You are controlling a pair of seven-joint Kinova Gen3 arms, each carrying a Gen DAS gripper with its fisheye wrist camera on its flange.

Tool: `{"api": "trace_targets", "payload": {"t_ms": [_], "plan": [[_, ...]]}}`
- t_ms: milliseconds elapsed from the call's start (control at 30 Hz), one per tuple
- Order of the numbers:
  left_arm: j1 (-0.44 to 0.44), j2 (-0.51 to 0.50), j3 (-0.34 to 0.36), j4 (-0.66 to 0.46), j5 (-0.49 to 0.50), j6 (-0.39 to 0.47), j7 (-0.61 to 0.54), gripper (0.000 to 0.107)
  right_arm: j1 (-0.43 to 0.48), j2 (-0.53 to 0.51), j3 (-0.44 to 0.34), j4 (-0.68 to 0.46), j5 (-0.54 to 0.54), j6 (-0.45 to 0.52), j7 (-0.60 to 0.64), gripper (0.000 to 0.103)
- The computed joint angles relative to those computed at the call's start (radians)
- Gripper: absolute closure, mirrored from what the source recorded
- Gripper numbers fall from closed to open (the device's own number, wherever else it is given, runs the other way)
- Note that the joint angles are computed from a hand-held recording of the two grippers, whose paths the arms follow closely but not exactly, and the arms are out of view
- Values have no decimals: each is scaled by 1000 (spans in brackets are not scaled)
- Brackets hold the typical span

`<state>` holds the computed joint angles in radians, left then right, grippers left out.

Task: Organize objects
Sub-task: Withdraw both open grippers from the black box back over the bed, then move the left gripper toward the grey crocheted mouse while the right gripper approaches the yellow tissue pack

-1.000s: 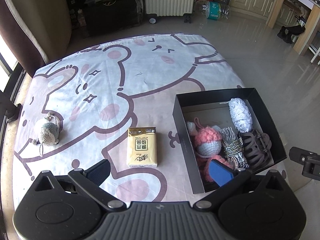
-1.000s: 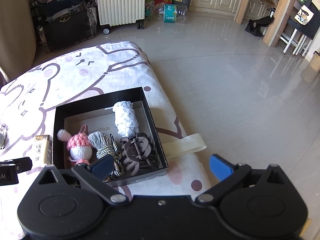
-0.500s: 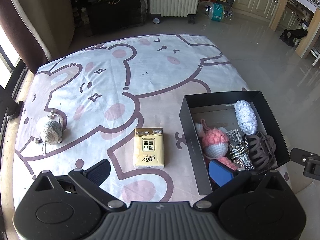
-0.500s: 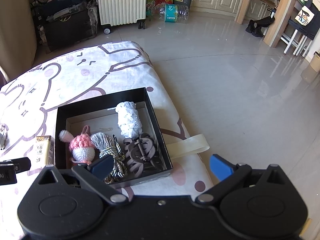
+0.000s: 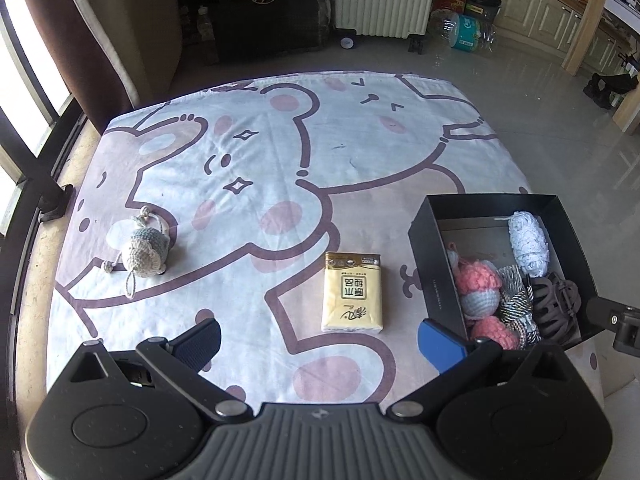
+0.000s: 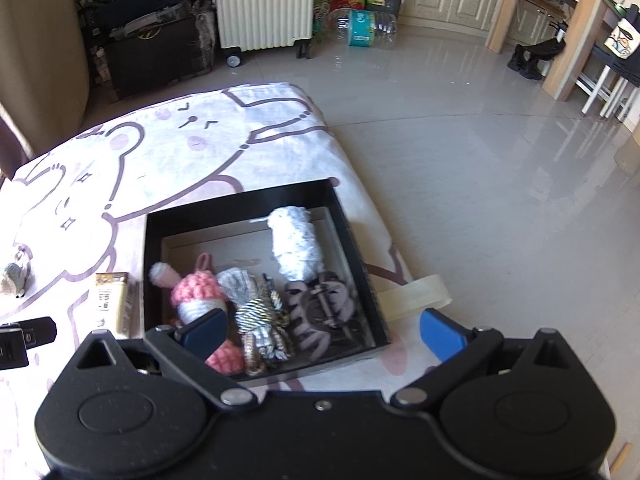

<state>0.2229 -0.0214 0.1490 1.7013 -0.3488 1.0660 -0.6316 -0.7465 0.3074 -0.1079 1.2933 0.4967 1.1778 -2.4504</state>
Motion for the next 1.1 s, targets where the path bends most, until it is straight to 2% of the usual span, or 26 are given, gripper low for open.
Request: {"api": "trace_targets", "payload": {"t_ms": [567, 1100], "plan": [[-90, -105, -6, 96, 2, 60, 31, 5, -69, 71, -5, -116, -45, -8, 89, 0], [-155, -157, 1, 136, -3, 69, 39, 5, -123, 120, 8, -189, -85, 4, 139, 0]]}}
